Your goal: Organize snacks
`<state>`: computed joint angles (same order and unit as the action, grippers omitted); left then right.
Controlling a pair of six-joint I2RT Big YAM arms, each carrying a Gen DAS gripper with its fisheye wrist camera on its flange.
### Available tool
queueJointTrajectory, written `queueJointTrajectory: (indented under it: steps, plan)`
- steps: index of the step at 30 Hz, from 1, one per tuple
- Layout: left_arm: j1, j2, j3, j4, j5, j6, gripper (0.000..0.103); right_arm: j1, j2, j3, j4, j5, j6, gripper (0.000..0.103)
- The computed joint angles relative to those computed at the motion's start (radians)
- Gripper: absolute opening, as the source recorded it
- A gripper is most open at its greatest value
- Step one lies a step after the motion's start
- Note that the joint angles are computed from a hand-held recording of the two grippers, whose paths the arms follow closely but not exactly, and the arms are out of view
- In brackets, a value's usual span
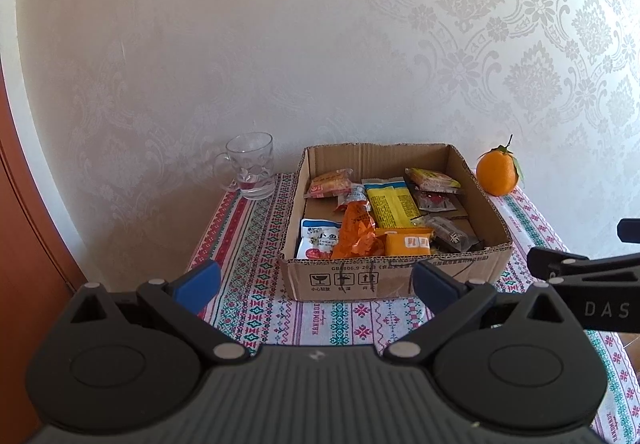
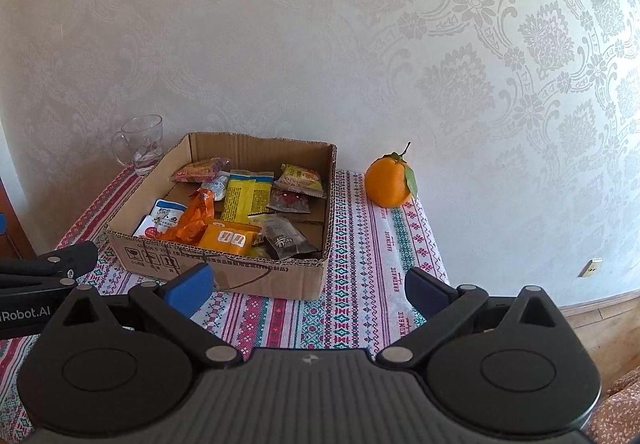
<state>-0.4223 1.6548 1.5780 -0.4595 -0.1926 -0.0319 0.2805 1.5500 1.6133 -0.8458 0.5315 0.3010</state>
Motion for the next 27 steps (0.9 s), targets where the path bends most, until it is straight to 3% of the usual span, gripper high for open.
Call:
queueJointTrajectory:
  steps: [27]
  plan:
    - [-0.004, -0.002, 0.005, -0.002, -0.002, 0.004, 0.102, -0.004, -0.007, -0.004, 0.011, -0.001, -0.007, 0.103]
